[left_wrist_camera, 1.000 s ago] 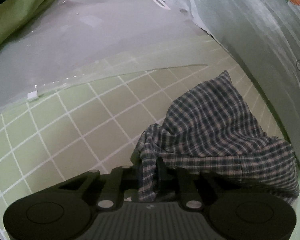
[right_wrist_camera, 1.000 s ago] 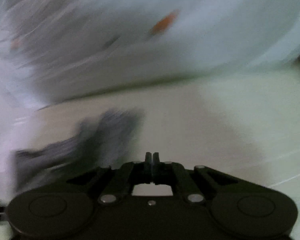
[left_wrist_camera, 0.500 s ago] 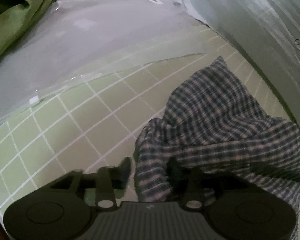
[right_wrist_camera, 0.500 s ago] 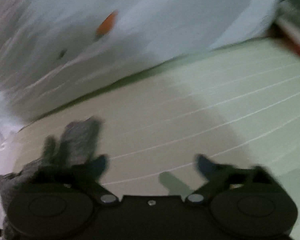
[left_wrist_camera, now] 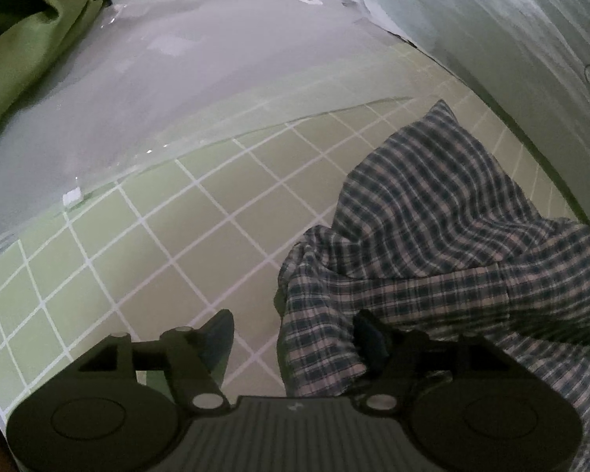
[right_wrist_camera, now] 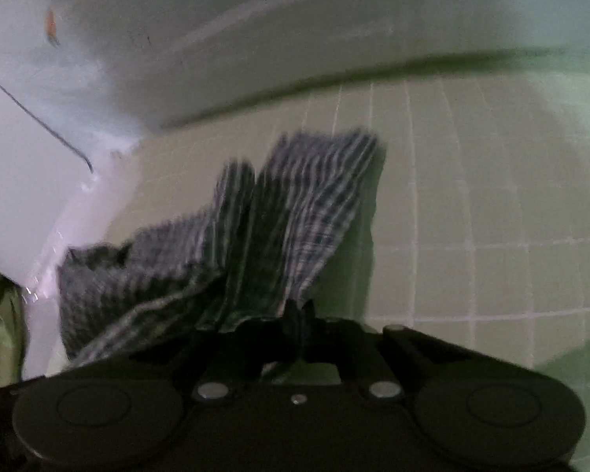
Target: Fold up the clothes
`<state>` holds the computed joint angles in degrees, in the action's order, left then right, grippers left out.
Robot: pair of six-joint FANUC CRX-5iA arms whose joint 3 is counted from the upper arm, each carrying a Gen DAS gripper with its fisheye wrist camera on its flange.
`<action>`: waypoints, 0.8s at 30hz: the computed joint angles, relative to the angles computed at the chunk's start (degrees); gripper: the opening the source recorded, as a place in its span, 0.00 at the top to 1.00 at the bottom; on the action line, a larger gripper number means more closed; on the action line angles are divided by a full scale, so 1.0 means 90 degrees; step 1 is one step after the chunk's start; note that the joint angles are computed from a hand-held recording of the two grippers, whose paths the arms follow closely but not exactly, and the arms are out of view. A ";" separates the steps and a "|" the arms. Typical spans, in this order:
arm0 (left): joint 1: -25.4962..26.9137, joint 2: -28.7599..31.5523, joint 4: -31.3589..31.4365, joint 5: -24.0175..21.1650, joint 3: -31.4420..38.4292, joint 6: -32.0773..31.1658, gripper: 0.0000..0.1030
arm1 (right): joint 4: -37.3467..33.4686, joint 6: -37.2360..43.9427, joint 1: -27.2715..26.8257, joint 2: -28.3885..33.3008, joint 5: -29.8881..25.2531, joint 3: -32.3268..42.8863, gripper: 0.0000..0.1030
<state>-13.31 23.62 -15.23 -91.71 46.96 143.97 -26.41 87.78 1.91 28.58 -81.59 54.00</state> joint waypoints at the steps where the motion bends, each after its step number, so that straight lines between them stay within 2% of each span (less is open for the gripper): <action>1: -0.0021 0.0029 -0.0026 -0.0030 0.0041 -0.0068 0.28 | -0.0069 0.0083 -0.0089 -0.0162 0.0196 -0.0189 0.99; 3: -0.0063 0.0087 -0.0079 -0.0091 0.0122 -0.0206 0.26 | 0.0390 0.0065 -0.0141 -0.0564 0.0818 -0.0695 0.99; 5: -0.0105 0.0146 -0.0133 -0.0152 0.0205 -0.0345 0.24 | 0.1386 -0.0102 -0.0097 -0.1091 0.1624 -0.1444 0.99; 7: -0.0160 0.0234 -0.0226 -0.0259 0.0334 -0.0441 0.24 | 0.2796 -0.0701 -0.0028 -0.1569 0.2521 -0.2334 0.99; 9: -0.0189 0.0313 -0.0279 -0.0363 0.0454 -0.0502 0.22 | 0.4167 -0.1726 -0.0092 -0.1879 0.3123 -0.3056 0.99; 11: -0.0181 0.0345 -0.0253 -0.0397 0.0499 -0.0526 0.19 | 0.5476 -0.2639 -0.0230 -0.1962 0.3238 -0.3544 0.99; 15: -0.0125 0.0418 -0.0091 -0.0491 0.0616 -0.0549 0.18 | 0.7210 -0.2944 -0.0300 -0.1782 0.2616 -0.4061 0.95; 17: -0.0078 0.0373 0.0022 -0.0441 0.0595 -0.0432 0.18 | 0.7079 -0.2984 -0.0225 -0.1819 0.2611 -0.4124 0.73; 18: -0.0068 0.0345 0.0023 -0.0410 0.0597 -0.0386 0.18 | 0.6838 -0.2981 -0.0141 -0.1799 0.2709 -0.4051 0.52; 19: -0.0071 0.0323 -0.0017 -0.0376 0.0634 -0.0388 0.18 | 0.6582 -0.2941 -0.0064 -0.1790 0.2817 -0.3984 0.44; 21: -0.0085 0.0303 -0.0125 -0.0295 0.0765 -0.0451 0.18 | 0.5793 -0.2482 0.0025 -0.1826 0.2911 -0.3748 0.41; 22: -0.0085 0.0303 -0.0160 -0.0241 0.0838 -0.0489 0.18 | 0.5154 -0.2200 0.0059 -0.1755 0.2786 -0.3447 0.35; 24: -0.0043 0.0333 -0.0071 -0.0062 0.0974 -0.0545 0.18 | 0.3895 -0.1697 0.0066 -0.1596 0.2504 -0.2854 0.32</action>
